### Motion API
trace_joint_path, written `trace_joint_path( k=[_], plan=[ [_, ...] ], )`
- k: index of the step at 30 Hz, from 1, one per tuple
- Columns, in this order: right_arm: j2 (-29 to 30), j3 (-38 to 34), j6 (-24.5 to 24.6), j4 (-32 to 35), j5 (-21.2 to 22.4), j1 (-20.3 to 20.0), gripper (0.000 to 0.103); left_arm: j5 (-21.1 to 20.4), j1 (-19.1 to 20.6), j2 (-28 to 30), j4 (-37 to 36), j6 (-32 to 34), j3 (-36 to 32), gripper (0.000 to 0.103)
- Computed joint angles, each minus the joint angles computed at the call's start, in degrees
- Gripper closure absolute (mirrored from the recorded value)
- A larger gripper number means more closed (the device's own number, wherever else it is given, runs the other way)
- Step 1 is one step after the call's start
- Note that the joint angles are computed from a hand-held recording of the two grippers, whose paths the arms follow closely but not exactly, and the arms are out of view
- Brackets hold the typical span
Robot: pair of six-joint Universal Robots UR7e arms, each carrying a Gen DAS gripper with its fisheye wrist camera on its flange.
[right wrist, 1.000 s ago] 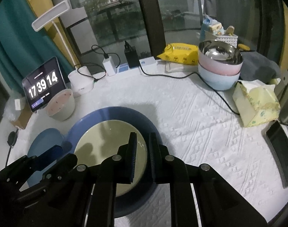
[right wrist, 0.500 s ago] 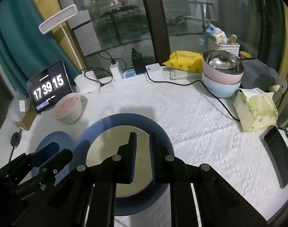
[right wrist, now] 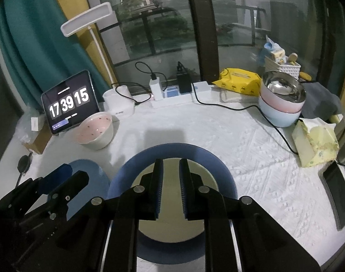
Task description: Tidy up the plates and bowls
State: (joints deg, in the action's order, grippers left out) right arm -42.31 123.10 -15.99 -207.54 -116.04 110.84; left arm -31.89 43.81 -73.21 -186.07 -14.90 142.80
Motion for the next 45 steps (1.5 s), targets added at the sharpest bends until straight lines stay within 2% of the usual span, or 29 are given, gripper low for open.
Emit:
trace_joint_path(
  k=[8, 11, 28, 45],
  plan=[
    [1.7, -2.5, 0.0, 1.9, -0.4, 1.6, 0.088, 0.4, 1.0, -2.0, -1.0, 1.6, 0.3, 0.065],
    [2.3, -3.5, 0.0, 2.6, -0.6, 2.2, 0.088, 0.1, 1.6, -2.8, -2.4, 2.7, 0.5, 0.057],
    [6.8, -9.9, 0.1, 7.3, -0.7, 4.0, 0.088, 0.3, 6.1, -5.6, -5.6, 8.8, -0.8, 0.057],
    [11.3, -16.9, -0.7, 12.5, -0.7, 4.9, 0.087, -1.0, 12.3, -5.2, -10.3, 15.1, -4.2, 0.057]
  ],
)
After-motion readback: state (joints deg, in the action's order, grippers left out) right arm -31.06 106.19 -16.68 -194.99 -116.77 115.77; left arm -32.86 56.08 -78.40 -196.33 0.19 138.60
